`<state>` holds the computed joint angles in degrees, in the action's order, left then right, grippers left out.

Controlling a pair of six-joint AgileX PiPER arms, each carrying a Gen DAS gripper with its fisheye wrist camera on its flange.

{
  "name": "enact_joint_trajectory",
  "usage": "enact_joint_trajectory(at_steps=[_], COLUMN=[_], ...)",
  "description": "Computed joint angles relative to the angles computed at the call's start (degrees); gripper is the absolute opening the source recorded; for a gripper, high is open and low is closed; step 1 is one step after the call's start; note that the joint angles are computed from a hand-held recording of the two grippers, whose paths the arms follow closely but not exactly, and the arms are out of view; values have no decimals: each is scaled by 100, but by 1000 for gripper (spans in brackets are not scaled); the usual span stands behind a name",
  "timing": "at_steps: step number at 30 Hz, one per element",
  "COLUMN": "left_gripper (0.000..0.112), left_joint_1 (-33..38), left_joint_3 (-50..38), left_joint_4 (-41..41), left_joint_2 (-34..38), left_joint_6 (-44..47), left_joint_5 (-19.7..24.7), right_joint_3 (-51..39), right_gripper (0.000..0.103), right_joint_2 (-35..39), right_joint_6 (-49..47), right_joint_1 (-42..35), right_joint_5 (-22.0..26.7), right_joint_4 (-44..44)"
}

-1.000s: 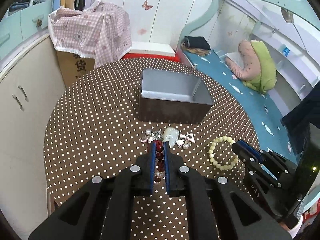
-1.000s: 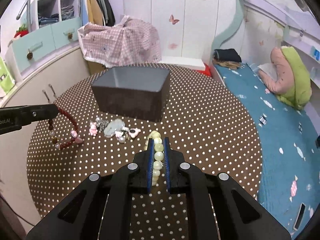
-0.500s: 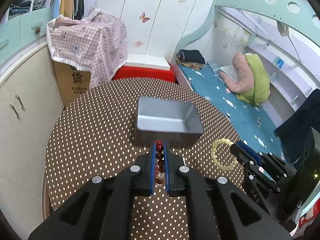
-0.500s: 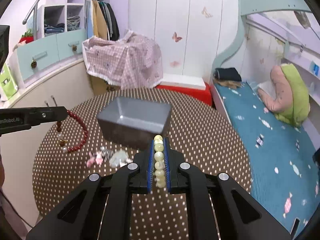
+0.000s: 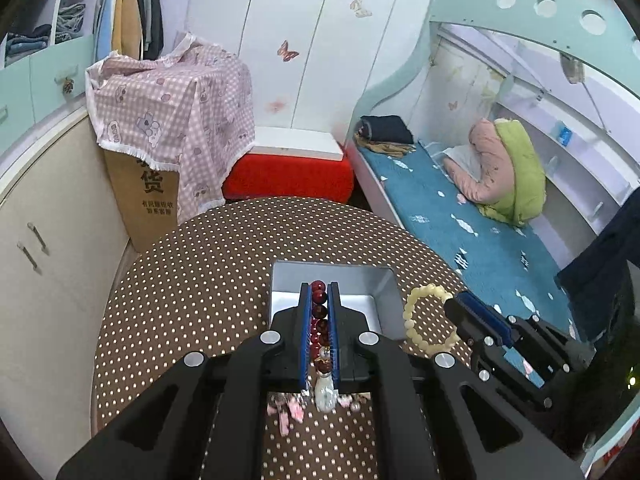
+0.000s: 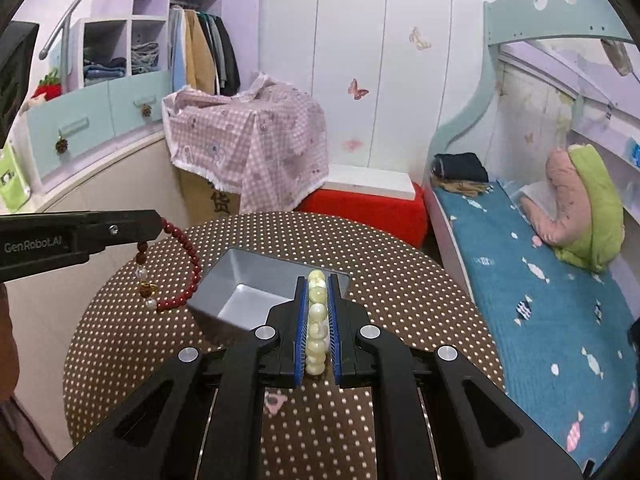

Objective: Organize jewelry
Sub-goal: 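Carry both bracelets into the metal box and open both tools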

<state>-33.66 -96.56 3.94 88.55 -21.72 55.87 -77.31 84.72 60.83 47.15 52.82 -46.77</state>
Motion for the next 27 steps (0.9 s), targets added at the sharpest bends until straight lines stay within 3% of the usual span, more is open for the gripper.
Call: enact_joint_trajectory(at_steps=[8, 17, 24, 27], left_gripper=[6, 6, 8, 15], left_joint_1=[254, 397, 410, 302], left_joint_3=[-961, -1681, -1846, -1771], left_joint_4=[-253, -522, -531, -177], left_joint_2=[1281, 2206, 2412, 2305], left_joint_6=[118, 270, 328, 225], left_joint_5=[485, 915, 1102, 1113], right_joint_3=[-740, -1114, -1224, -1108], right_gripper=[10, 10, 13, 20], right_joint_2=[1003, 1724, 1938, 1816], right_joint_6=[-828, -1813, -1950, -1927], right_joint_1=[-756, -1319, -1361, -1371], right_joint_5=[-487, -802, -594, -625], right_joint_4=[1009, 2169, 2171, 2160])
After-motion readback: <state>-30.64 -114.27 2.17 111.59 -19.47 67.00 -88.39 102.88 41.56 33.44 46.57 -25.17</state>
